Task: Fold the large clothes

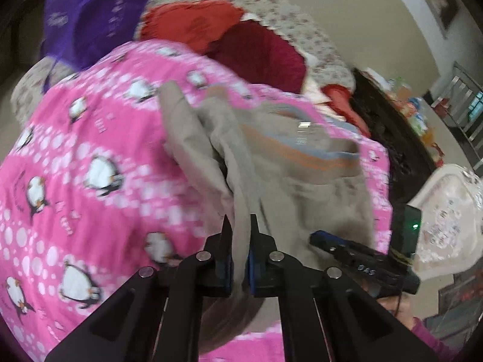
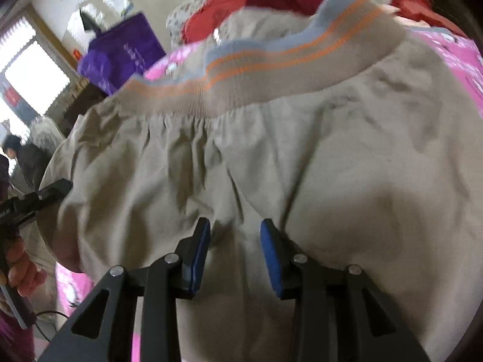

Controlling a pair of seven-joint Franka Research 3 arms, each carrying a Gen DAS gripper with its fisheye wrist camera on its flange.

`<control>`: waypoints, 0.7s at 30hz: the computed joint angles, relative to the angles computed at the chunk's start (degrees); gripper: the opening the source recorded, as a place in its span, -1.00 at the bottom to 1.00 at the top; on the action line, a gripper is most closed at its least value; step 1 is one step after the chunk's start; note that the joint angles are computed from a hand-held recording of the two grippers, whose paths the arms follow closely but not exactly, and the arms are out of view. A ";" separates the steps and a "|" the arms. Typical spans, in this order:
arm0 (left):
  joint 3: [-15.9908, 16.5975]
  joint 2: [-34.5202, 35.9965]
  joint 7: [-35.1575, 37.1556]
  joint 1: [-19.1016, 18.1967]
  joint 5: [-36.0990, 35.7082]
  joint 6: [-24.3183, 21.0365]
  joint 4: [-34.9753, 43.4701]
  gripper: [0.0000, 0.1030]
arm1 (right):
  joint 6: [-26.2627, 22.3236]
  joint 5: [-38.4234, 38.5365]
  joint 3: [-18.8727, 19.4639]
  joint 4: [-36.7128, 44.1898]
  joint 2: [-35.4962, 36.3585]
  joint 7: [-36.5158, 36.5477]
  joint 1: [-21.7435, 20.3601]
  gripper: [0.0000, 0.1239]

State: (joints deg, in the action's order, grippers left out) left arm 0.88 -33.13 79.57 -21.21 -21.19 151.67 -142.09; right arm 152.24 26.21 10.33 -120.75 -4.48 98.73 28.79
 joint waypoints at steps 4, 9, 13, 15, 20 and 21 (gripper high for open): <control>-1.81 3.78 0.75 -3.42 -1.41 1.15 5.08 -1.00 | 2.94 5.19 -1.77 -7.60 -7.84 -3.48 -0.33 -0.36; -4.87 12.78 5.37 -9.16 -5.18 3.21 13.77 -1.00 | 5.07 8.16 -4.54 -16.50 -17.84 -3.44 -2.06 -0.32; -7.26 21.69 11.12 -11.51 -11.18 3.78 19.91 -1.00 | 5.43 7.22 -5.39 -21.10 -22.83 -1.72 -4.97 -0.31; -8.84 26.31 10.08 -10.64 -12.47 1.05 22.78 -1.00 | 5.16 6.72 -5.82 -22.55 -23.85 -0.07 -6.40 -0.30; -12.01 25.81 9.68 -7.28 -13.63 -4.33 23.52 -0.56 | 5.91 8.94 -7.19 -22.42 -22.95 1.35 -6.28 -0.26; -12.43 23.80 11.12 -6.69 -14.02 -5.28 22.85 -0.40 | 6.35 9.28 -7.35 -22.90 -23.52 0.91 -6.01 -0.19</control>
State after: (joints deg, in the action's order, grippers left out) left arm -11.55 -9.33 90.69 -27.90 -35.21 146.39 -119.24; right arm 158.59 35.48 2.99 -143.64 -27.99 99.65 22.77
